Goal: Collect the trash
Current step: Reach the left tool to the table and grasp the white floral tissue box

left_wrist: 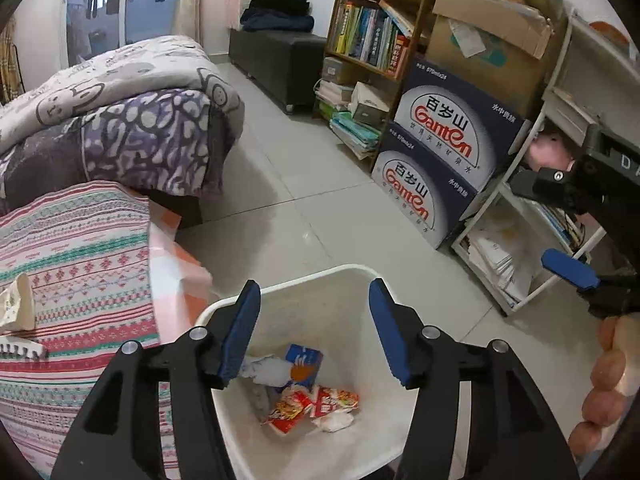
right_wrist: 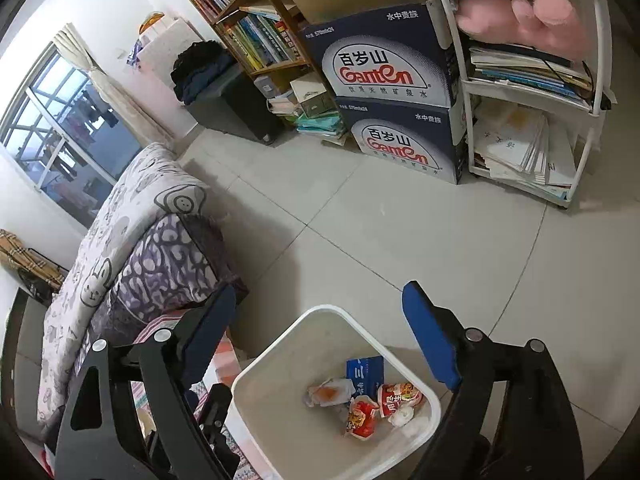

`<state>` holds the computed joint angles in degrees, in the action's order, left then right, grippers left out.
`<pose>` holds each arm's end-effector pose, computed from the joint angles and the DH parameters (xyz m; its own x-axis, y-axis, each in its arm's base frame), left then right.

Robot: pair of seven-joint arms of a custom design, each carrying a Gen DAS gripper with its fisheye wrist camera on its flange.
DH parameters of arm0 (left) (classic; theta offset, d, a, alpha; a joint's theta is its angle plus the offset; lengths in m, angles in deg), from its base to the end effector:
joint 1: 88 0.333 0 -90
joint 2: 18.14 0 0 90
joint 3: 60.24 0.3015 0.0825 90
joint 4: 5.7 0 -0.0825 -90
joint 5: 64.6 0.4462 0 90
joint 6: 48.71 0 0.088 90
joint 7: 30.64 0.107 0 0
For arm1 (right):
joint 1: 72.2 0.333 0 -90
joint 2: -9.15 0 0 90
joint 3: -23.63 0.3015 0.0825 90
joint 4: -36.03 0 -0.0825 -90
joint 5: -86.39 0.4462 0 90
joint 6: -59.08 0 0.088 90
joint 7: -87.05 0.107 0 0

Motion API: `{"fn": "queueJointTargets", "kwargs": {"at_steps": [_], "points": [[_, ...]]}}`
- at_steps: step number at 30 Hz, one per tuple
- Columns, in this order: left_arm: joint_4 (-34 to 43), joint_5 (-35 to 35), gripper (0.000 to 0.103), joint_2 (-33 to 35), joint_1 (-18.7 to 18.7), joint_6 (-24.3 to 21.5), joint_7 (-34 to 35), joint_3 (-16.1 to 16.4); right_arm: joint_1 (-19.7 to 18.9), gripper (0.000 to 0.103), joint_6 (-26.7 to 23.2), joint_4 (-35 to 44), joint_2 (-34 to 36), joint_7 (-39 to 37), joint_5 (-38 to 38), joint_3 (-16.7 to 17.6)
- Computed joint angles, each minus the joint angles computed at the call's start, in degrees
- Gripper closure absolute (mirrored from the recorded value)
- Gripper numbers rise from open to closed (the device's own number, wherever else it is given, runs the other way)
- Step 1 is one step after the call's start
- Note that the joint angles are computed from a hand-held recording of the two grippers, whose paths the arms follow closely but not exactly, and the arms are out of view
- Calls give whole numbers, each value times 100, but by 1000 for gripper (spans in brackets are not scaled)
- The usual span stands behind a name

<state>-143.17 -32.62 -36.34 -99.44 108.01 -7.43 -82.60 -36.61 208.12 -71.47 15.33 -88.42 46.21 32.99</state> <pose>0.4427 -0.3258 0.4469 0.0435 -0.9865 0.1576 -0.7292 -0.1392 -0.6700 0.4797 0.4930 0.4807 -0.1914 -0.8731 -0.4484 -0.7166 0.4365 -0.5441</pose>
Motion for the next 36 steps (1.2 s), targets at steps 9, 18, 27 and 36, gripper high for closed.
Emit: {"fn": "queueJointTargets", "kwargs": {"at_steps": [9,18,27,36], "points": [[-792,-211,39,-895,1,-485,225,20,331,10,-490,617,444,-383,-101,38],[-1711,-526,32,-1943,41,-1037,544,155,805,8,-952,1573,1229,-1412,382,-23],[-2408,-924,24,-2795,281,-1474,786,323,1298,8,-1172,2563,1999,-2005,765,-188],[-2561,-769,12,-2913,1068,-1925,757,444,1577,8,-1364,3335,2584,-2617,1280,-325]]}}
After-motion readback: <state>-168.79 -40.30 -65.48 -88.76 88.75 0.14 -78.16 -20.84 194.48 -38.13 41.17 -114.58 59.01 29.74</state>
